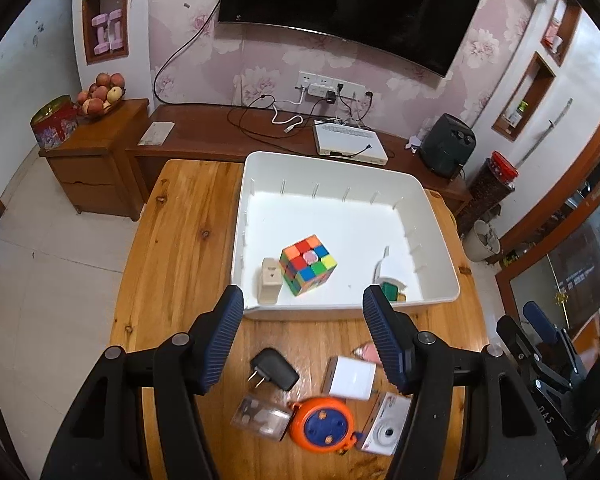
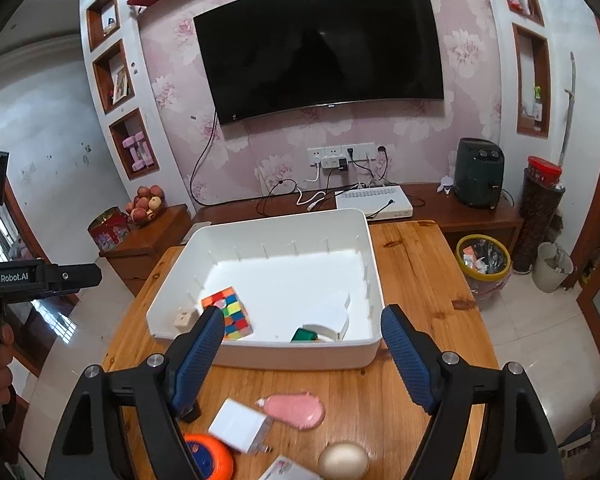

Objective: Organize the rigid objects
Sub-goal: 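Move both tools back from the bin toward the remaining table objects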

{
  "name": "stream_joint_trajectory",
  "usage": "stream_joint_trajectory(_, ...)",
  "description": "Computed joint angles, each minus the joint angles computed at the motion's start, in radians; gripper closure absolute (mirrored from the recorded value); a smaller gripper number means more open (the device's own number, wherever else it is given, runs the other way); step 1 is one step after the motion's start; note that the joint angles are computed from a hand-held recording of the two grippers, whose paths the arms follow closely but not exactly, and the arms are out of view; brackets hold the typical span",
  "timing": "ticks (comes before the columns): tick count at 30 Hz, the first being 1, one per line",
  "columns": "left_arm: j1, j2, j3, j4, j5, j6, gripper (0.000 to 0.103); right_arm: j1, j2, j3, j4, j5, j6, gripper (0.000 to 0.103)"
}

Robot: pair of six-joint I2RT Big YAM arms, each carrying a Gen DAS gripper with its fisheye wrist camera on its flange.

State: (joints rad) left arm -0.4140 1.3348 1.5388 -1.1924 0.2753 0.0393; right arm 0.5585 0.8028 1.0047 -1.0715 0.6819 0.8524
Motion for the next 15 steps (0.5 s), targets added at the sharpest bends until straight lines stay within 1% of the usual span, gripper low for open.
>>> stream_joint_trajectory(4, 0.022, -0.041, -0.031, -0.013, 0.041, 0.035, 0.037, 0.12, 0.018, 0.027, -0.096, 0.085, 0.113, 0.022)
stream_joint_trajectory(7, 0.036, -0.066, -0.051, -0.024, 0.063, 0.067, 0.036, 0.212, 0.043, 0.055, -0.19, 0.14, 0.221, 0.022)
stream_joint_trajectory(10, 0.051, -0.089, -0.07, -0.039, 0.08, 0.096, 0.036, 0.285, 0.075, 0.082, -0.277, 0.179, 0.321, 0.022)
stream_joint_trajectory(12, 0.066, -0.099, -0.078, -0.056, 0.097, 0.113, 0.035, 0.34, 0.097, 0.099, -0.348, 0.2, 0.409, 0.022)
stream_joint_trajectory(13, 0.074, -0.103, -0.082, -0.066, 0.106, 0.122, 0.033, 0.362, 0.108, 0.107, -0.38, 0.207, 0.451, 0.022)
stream_joint_trajectory(15, 0.09, -0.117, -0.097, -0.074, 0.123, 0.137, 0.032, 0.411, 0.13, 0.12, -0.45, 0.218, 0.542, 0.022)
